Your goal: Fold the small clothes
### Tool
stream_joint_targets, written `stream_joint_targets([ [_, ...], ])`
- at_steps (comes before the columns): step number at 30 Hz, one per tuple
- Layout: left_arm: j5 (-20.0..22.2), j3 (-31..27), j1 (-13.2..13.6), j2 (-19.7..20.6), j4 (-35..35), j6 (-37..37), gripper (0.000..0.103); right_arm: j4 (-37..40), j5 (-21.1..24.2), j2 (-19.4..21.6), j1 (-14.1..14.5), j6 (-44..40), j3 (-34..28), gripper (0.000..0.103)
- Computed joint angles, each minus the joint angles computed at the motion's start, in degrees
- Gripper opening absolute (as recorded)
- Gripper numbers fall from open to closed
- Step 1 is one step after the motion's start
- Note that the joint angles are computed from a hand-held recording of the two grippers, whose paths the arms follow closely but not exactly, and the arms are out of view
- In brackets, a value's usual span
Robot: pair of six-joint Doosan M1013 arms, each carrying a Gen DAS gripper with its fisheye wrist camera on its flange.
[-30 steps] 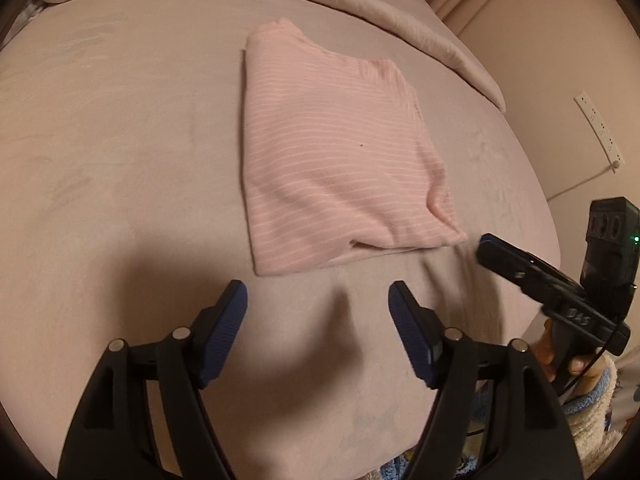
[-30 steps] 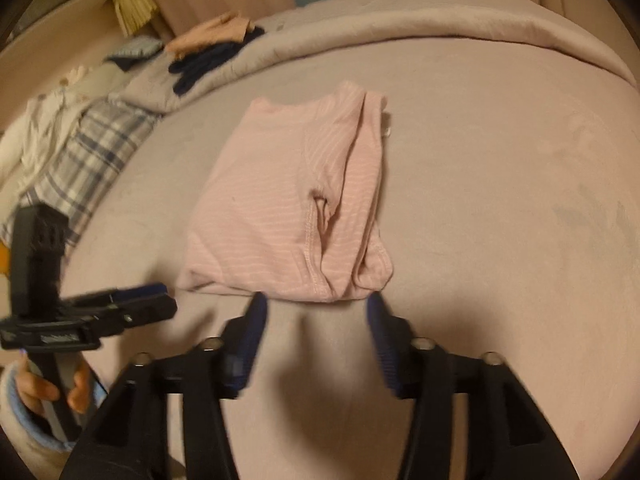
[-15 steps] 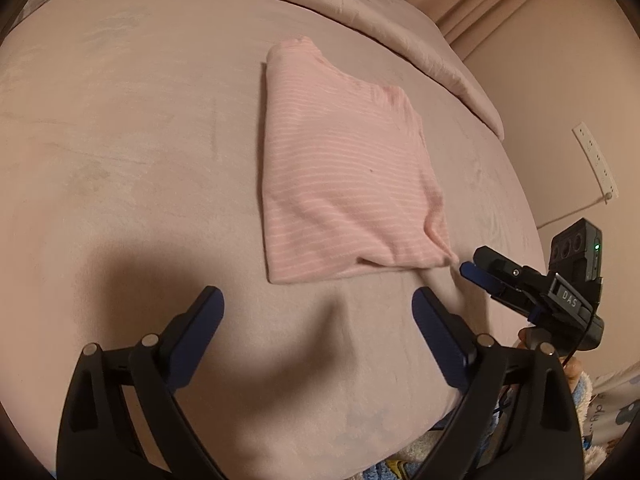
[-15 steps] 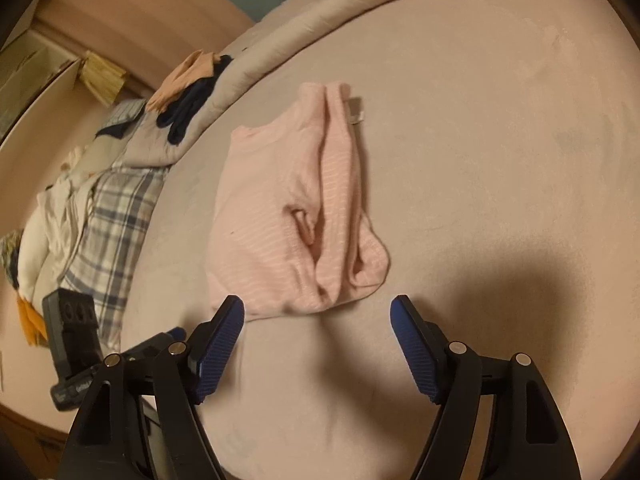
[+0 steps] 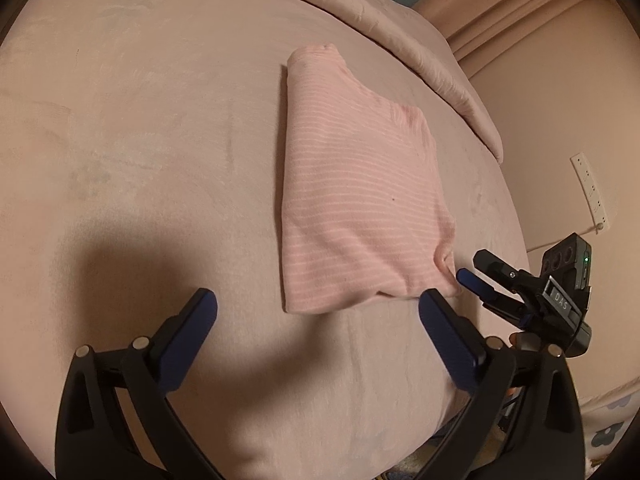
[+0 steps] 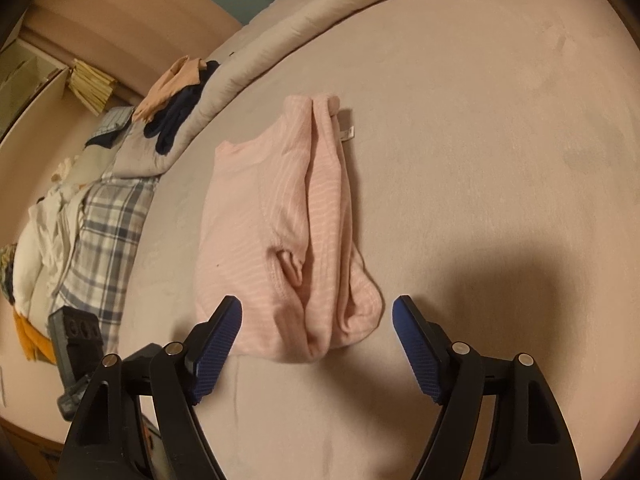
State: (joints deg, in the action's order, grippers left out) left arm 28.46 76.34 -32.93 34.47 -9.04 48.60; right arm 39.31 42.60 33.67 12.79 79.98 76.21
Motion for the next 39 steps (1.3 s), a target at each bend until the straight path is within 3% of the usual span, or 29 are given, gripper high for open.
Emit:
stream_joint_targets([
  [22,3.14,-5.55,1.96,3.93,-5.38,6.18,0.102,-6.28,4.47,5.23,0.47,3.03,-8.06,0.079],
  [39,7.02,-12.81,2.69,8.38,-6.60,12.37,0.102,-4.13,8.69,8.73,1.05,-4.82,-13.68,0.083],
])
